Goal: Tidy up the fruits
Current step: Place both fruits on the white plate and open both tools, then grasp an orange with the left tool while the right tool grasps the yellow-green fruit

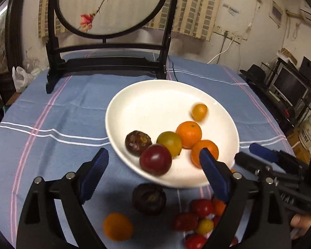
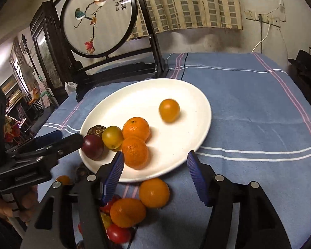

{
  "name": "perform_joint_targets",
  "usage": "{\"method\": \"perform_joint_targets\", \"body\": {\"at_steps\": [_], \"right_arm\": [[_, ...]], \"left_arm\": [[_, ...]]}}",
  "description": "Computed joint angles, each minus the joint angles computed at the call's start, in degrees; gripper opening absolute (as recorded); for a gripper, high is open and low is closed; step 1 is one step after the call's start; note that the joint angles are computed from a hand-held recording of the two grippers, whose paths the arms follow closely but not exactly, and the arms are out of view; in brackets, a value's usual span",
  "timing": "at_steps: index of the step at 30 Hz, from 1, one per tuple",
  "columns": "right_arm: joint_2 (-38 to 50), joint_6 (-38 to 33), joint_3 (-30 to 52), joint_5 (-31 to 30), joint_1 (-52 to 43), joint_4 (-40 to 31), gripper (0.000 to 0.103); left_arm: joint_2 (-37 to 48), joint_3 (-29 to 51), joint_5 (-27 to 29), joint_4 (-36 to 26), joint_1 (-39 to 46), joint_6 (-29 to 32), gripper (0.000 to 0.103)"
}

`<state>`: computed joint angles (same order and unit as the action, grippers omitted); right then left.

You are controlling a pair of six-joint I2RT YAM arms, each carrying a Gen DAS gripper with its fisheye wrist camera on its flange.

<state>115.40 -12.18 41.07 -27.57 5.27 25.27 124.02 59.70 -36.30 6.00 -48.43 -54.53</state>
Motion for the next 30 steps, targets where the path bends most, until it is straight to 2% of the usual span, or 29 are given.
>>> {"method": "perform_joint_targets", "body": {"at_steps": [3,7,15,20,25,26,27,30], "right_arm": [[-2.2,-1.4,-3.2,-1.6,-1.4,0.6,0.068],[-4.8,-4.4,-7.9,-3.2,-2.9,0.4,0.068],[-14.8,-17.7,-23.6,-5.7,-4.4,-0.4,0.068],[-16.0,-19.1,-29.8,0.5,-1.2,3.9,0.067],[-13.9,-19.3,-30.6,4.7,2.3,5.7,0.059],[-13.2,-18.9,-30.6,5.6,3.3,6.3,0.054],[-12.2,-18.8,-30.2,6.0,3.8,6.5,0.040],[-9.6,-16.7,-29.2,8.1,7.3,7.9,0.037]], "left_arm": [[-1.7,-2.6,-2.0,-1.1,-1.9,-2.6,0.094],[-2.7,-6.7,-2.6,-0.7,-3.5,-6.8,0.095],[-3.9,-13.4,-2.9,-0.5,-5.4,-14.4,0.095],[-4.0,-14.5,-2.9,-0.4,-5.8,-16.4,0.095],[-3.5,-13.5,-2.7,-1.8,-6.3,-16.2,0.095],[-3.5,-13.4,-2.7,-2.0,-6.5,-16.0,0.095],[-3.6,-13.4,-2.9,-2.0,-6.6,-15.8,0.095],[-3.7,-14.1,-1.8,-0.2,-6.5,-14.7,0.095]]}}
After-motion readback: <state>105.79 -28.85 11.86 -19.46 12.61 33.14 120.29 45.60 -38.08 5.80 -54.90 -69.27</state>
